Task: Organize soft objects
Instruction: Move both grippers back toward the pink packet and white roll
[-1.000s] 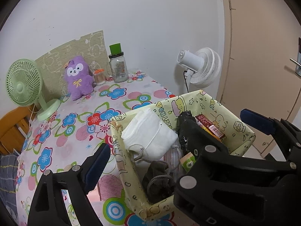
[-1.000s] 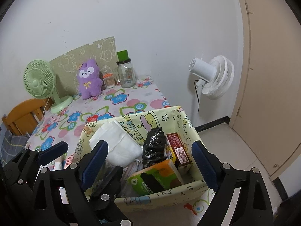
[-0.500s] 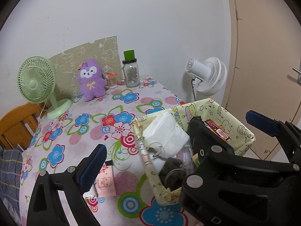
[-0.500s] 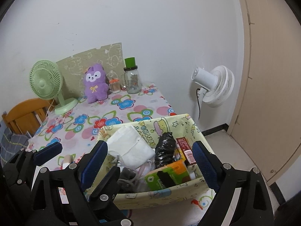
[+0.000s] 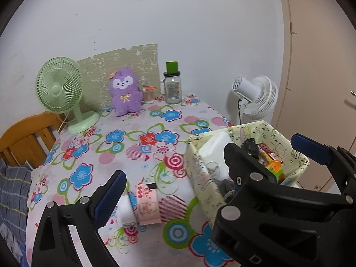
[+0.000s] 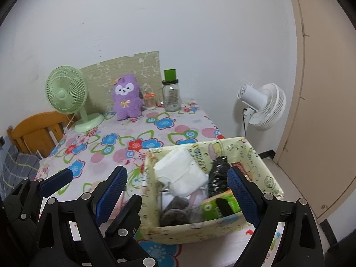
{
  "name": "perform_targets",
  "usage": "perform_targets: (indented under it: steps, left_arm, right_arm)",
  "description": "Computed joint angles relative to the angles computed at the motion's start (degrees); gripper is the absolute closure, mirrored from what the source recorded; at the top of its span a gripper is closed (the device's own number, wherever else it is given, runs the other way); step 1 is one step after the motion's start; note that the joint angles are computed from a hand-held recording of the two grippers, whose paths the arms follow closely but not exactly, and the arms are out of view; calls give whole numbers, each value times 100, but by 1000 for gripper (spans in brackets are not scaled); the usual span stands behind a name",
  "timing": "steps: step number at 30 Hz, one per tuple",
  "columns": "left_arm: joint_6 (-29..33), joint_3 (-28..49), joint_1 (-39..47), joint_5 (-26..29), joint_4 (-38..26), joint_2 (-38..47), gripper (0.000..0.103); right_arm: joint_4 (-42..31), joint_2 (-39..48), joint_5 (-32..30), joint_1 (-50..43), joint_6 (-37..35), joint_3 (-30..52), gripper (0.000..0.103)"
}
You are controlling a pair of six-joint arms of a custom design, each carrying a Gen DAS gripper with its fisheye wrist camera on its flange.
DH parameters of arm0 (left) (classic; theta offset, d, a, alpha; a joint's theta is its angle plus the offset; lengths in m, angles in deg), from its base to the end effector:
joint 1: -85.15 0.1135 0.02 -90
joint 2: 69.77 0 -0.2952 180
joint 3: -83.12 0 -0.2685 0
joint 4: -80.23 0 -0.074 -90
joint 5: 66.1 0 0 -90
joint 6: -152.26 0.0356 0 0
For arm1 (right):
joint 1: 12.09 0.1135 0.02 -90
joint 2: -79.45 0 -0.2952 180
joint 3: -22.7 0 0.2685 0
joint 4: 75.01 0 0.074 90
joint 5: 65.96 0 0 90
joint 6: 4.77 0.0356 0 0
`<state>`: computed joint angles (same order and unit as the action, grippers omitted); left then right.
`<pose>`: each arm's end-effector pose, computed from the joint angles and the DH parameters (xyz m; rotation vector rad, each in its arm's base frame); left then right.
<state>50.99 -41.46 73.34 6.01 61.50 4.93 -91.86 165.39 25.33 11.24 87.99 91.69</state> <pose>0.2768 -0.0467 0.2432 -0.1580 2.1940 0.1243 0.3190 0.1367 0.2687 -0.3746 2.1376 0.2378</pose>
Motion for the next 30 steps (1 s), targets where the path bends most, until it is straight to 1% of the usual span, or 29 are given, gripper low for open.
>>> perform_targets:
  steps: [7,17,24,30]
  left_arm:
    - [78,-228,362,191,-6,-283,4]
    - [255,-565,900,446,158,-565,4]
    - [406,-701,1293,683,260,-568,4]
    - [514,-734,1550,814,337,-383,4]
  right_arm:
    - [29,23,188,368,65,-12,9]
    - [138,179,533,885,133,49,10]
    - [200,424,552,1117,230,147,10]
    - [227,700,445,1219,342,250,9]
